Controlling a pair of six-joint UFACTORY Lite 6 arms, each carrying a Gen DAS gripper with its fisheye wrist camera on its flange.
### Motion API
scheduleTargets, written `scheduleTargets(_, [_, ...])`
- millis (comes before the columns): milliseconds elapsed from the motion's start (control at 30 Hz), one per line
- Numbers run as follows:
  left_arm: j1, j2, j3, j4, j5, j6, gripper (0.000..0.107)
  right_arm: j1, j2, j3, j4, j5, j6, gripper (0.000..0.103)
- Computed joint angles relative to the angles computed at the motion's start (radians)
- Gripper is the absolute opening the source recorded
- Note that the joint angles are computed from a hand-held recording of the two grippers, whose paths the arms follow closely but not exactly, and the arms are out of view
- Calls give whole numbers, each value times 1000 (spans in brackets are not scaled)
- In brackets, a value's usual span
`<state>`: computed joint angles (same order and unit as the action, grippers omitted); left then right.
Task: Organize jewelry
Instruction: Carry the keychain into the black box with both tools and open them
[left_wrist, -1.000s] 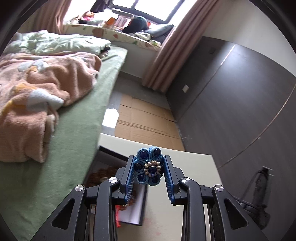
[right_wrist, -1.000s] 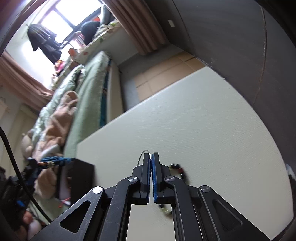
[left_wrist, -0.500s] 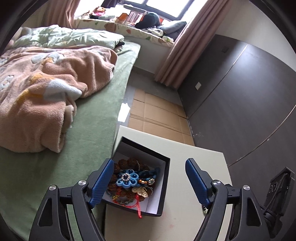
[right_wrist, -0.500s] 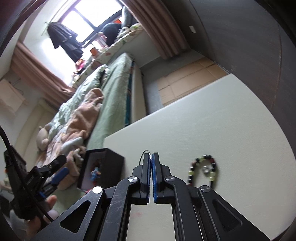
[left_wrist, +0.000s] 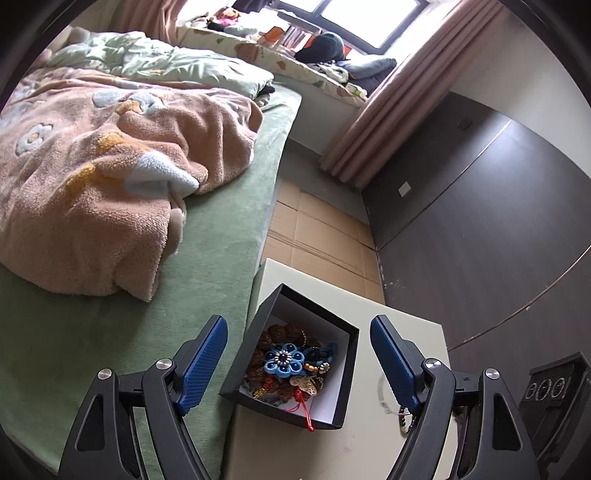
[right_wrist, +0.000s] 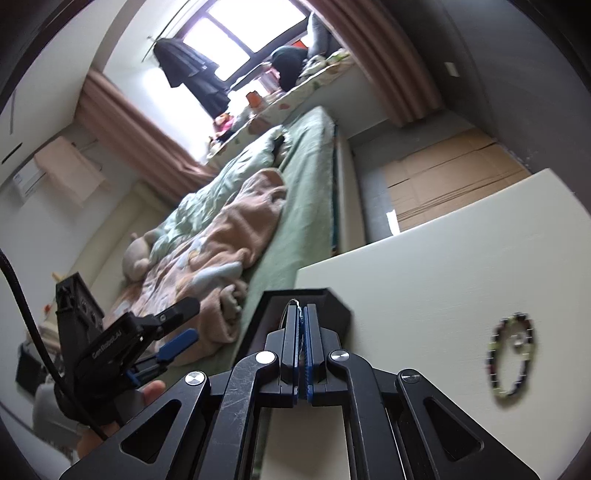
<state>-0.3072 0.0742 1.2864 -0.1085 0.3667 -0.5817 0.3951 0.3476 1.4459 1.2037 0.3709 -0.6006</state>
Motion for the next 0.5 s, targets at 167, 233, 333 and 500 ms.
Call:
scheduleTargets(167, [9, -15, -16, -58, -12, 44, 80, 44, 85, 87, -24, -1, 30, 4])
scheduleTargets(233, [8, -12, -12, -63, -12, 48, 80, 55, 114, 111, -8, -3, 23, 4])
scheduleTargets(333, [5, -11, -10, -71, -14, 55, 80, 73, 153, 142, -5, -17, 30, 4])
scheduleTargets(500, [-5, -5, -5, -32, -13, 23, 80, 109, 203, 187, -104, -61, 118, 4])
